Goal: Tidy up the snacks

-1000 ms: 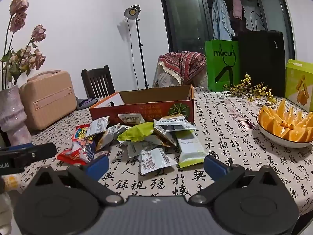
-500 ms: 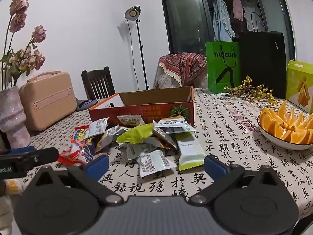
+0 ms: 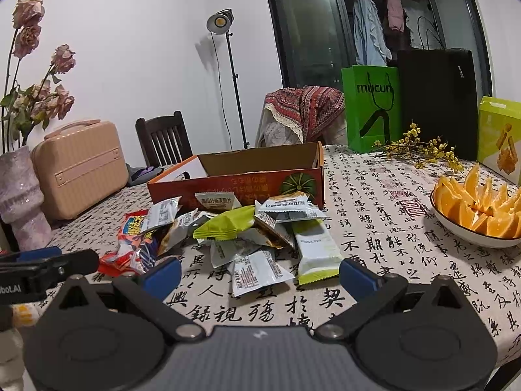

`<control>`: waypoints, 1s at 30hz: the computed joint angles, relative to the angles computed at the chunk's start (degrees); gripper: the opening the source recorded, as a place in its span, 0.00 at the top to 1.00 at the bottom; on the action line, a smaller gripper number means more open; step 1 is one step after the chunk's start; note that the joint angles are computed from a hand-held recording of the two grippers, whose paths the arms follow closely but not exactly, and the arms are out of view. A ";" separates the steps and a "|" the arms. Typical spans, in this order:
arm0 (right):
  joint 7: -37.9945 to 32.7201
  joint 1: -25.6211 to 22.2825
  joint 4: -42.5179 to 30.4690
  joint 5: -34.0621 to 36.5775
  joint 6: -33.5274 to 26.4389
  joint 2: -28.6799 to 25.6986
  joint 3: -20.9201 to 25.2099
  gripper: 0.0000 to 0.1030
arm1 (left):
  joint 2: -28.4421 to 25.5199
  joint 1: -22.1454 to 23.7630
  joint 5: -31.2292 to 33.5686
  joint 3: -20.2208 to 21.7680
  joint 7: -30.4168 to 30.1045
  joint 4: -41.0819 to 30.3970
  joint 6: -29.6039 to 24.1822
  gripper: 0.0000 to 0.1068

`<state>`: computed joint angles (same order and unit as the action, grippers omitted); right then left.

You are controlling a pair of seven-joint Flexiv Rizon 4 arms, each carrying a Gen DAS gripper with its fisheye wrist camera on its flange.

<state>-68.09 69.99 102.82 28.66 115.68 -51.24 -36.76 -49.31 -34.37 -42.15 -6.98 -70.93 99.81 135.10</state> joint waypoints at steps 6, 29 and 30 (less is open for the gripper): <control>-0.05 -0.09 -0.29 0.04 -0.05 -0.20 -0.07 0.00 | -0.11 0.07 0.11 0.02 -0.06 -0.13 -0.17 0.04; 0.25 -0.50 -1.00 -1.13 -0.61 -0.38 -0.25 0.00 | -0.62 0.49 1.42 0.32 -1.32 -0.90 -1.04 0.04; 0.28 -0.58 -0.99 -1.21 -0.65 -0.33 -0.20 0.00 | -0.60 0.54 1.42 0.30 -1.39 -0.87 -1.07 0.04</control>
<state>-67.81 69.41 101.83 27.45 115.03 -51.57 -36.96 -49.91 -33.84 -40.73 -6.67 -72.33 98.95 134.04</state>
